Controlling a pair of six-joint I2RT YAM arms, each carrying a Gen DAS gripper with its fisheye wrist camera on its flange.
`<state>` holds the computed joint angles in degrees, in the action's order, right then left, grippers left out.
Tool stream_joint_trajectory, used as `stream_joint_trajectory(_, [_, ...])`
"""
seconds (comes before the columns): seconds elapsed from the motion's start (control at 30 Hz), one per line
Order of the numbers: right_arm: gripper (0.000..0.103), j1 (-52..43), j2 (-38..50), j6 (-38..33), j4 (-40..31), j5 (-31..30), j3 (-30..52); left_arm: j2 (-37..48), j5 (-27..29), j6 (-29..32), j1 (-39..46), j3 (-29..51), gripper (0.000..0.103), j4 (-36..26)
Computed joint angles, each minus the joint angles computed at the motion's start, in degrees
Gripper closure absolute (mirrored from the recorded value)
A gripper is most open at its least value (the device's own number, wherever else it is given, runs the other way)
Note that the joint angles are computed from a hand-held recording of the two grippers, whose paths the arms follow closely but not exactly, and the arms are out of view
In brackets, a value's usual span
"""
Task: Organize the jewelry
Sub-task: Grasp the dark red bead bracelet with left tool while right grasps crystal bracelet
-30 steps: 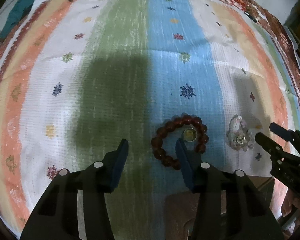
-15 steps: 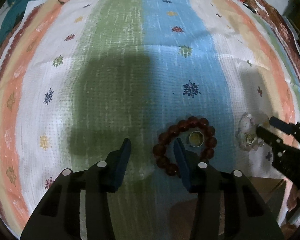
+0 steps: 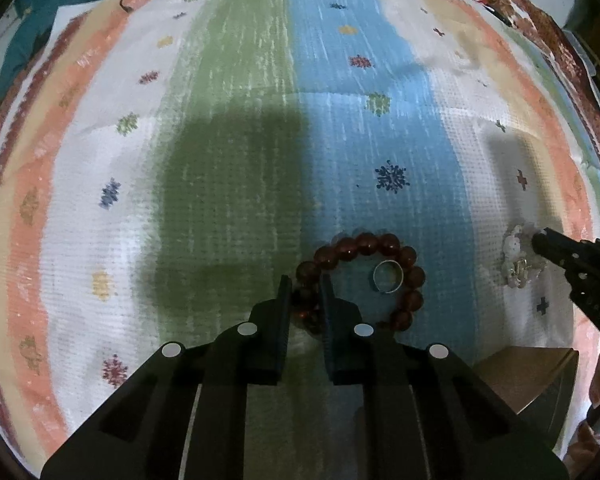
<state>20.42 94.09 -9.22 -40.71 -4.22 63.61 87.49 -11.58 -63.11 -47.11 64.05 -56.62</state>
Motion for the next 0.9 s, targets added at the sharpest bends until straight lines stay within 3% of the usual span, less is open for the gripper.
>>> stream_joint_trajectory(0.37, [0.092, 0.20, -5.74, 0.10, -1.10, -1.56, 0.15, -5.45, -4.20, -3.42, -3.82, 2.92, 0.090, -5.09])
stream_joint_trajectory(0.9, [0.092, 0.14, -11.45, 1.62, -3.20, -4.42, 0.68, -4.12, -8.17, -3.98, -5.98, 10.36, 0.090, -8.18])
